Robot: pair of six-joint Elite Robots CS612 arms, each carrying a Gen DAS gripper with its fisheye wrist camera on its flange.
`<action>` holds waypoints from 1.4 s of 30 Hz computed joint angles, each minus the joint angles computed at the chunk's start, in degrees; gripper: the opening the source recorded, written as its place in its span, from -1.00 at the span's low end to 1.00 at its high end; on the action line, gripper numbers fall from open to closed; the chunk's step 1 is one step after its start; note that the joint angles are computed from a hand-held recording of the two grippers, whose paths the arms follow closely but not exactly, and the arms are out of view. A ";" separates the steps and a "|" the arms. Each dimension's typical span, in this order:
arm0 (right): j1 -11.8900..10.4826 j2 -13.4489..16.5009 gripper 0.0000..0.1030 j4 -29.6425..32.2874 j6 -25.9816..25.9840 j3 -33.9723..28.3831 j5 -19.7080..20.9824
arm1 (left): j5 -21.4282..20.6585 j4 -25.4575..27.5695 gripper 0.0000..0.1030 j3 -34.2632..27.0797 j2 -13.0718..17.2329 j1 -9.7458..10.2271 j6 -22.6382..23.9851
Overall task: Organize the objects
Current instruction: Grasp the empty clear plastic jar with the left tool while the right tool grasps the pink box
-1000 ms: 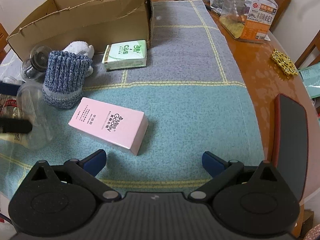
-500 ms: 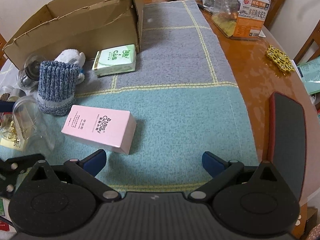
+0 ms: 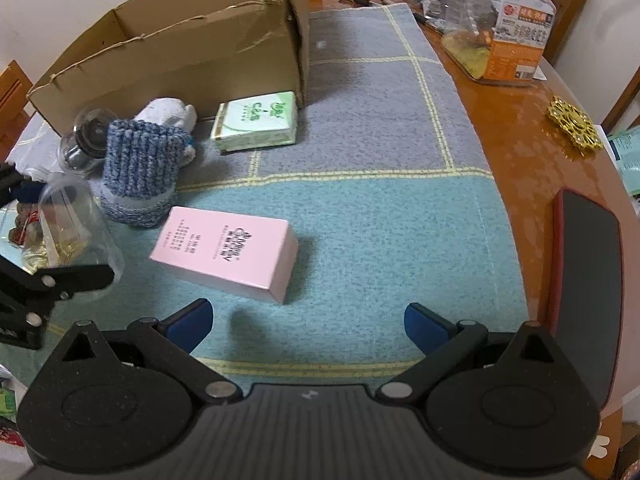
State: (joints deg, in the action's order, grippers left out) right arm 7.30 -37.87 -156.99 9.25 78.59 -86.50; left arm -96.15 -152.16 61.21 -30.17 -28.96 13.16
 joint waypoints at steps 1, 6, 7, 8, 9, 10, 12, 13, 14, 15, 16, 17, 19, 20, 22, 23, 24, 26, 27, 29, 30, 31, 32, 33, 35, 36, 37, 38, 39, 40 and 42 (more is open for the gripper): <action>0.12 0.06 1.00 0.09 -0.07 -0.19 -0.03 | -0.23 0.00 0.75 -0.01 -0.16 0.11 0.07; 0.63 0.55 1.00 0.68 0.32 -1.31 0.90 | 0.11 -0.21 0.75 -0.40 -0.65 0.64 0.61; 0.79 0.73 1.00 0.87 0.45 -1.66 1.14 | 0.35 -0.28 0.75 -0.47 -0.72 0.72 0.65; 0.79 0.73 1.00 0.87 0.45 -1.66 1.14 | 0.47 -0.63 0.75 -0.46 -0.84 0.87 0.60; 0.96 0.90 1.00 0.96 0.57 -1.95 1.26 | 0.23 -0.96 0.75 -0.48 -0.88 1.06 0.50; 1.29 1.31 1.00 1.31 0.89 -2.59 1.24 | -0.10 -1.09 0.75 -0.64 -0.87 1.25 0.40; 1.65 1.77 1.00 1.99 1.87 -3.46 0.81 | -0.32 -1.77 0.75 -0.52 -0.95 1.55 0.17; 1.82 1.96 1.00 2.05 1.93 -3.84 0.50 | -0.29 -1.91 0.75 -0.57 -0.93 1.65 0.25; 1.82 1.96 1.00 2.05 1.93 -3.84 0.50 | -0.17 -2.13 0.75 -0.53 -0.93 1.77 0.38; 1.91 2.16 1.00 2.32 1.86 -4.27 0.60 | -0.16 -2.40 0.75 -0.43 -0.98 1.88 0.39; 2.02 2.37 1.00 2.57 1.90 -4.74 0.53 | -0.32 -2.58 0.75 -0.34 -1.04 2.04 0.30; 2.10 2.66 1.00 2.88 2.01 -5.32 0.85 | -0.49 -2.71 0.75 -0.30 -1.06 2.18 0.09; 2.28 3.20 1.00 3.11 2.25 -6.38 1.06 | -0.47 -2.81 0.75 -0.18 -1.13 2.41 -0.53; 2.42 3.54 1.00 3.41 2.24 -7.04 0.86 | -0.49 -2.81 0.75 -0.16 -1.13 2.49 -0.79; 2.73 4.19 1.00 4.05 2.07 -8.36 -0.03 | -0.58 -2.83 0.75 0.03 -1.21 2.71 -1.44; 2.93 4.51 1.00 4.98 2.08 -9.20 -0.78 | -0.54 -2.66 0.75 0.14 -1.27 2.81 -1.85; 3.06 4.74 1.00 5.69 1.98 -9.83 -1.22 | -0.57 -2.61 0.75 0.26 -1.34 2.92 -2.06; 3.21 5.02 1.00 6.31 2.03 -10.60 -1.64 | -0.44 -2.65 0.75 0.60 -1.48 3.08 -2.62; 3.31 5.15 0.97 6.97 1.73 -11.09 -2.02 | -0.32 -2.62 0.75 0.74 -1.56 3.11 -2.87; 3.40 5.17 0.85 7.24 1.49 -11.24 -2.51 | -0.47 -2.68 0.75 0.97 -1.66 3.24 -3.51; 3.49 5.21 0.83 7.71 1.13 -11.44 -3.06 | -0.53 -2.52 0.75 1.02 -1.70 3.29 -3.88; 3.57 5.22 0.78 8.00 0.74 -11.56 -3.49 | -0.51 -2.37 0.75 1.02 -1.71 3.33 -4.25; 3.68 5.26 0.74 8.29 0.32 -11.72 -4.03 | -0.53 -2.29 0.75 1.03 -1.73 3.37 -4.70; 3.70 5.15 0.72 8.87 -0.39 -11.80 -4.52 | -0.67 -2.21 0.75 1.01 -1.73 3.41 -5.13; 3.67 5.10 0.67 9.12 -0.64 -11.85 -4.55 | -1.00 -1.86 0.75 0.96 -1.77 3.48 -6.03; 3.55 4.98 0.67 9.49 -1.01 -11.90 -4.22 | -1.27 -1.64 0.75 0.83 -1.73 3.54 -6.48; 3.50 4.86 0.67 9.53 -1.34 -11.84 -4.19 | -1.52 -1.25 0.75 0.62 -1.69 3.56 -6.83; 3.50 4.86 0.66 9.53 -1.34 -11.84 -4.19 | -1.69 -0.87 0.75 0.48 -1.70 3.58 -7.18; 3.48 4.70 0.66 9.38 -1.88 -11.71 -4.25 | -1.81 -0.58 0.75 0.35 -1.70 3.61 -7.46; 3.46 4.55 0.66 9.35 -2.36 -11.61 -4.30 | -1.92 -0.26 0.75 0.22 -1.72 3.62 -7.74; 3.35 4.09 0.66 9.22 -3.71 -11.30 -4.15 | -1.97 0.21 0.75 0.01 -1.80 3.64 -8.13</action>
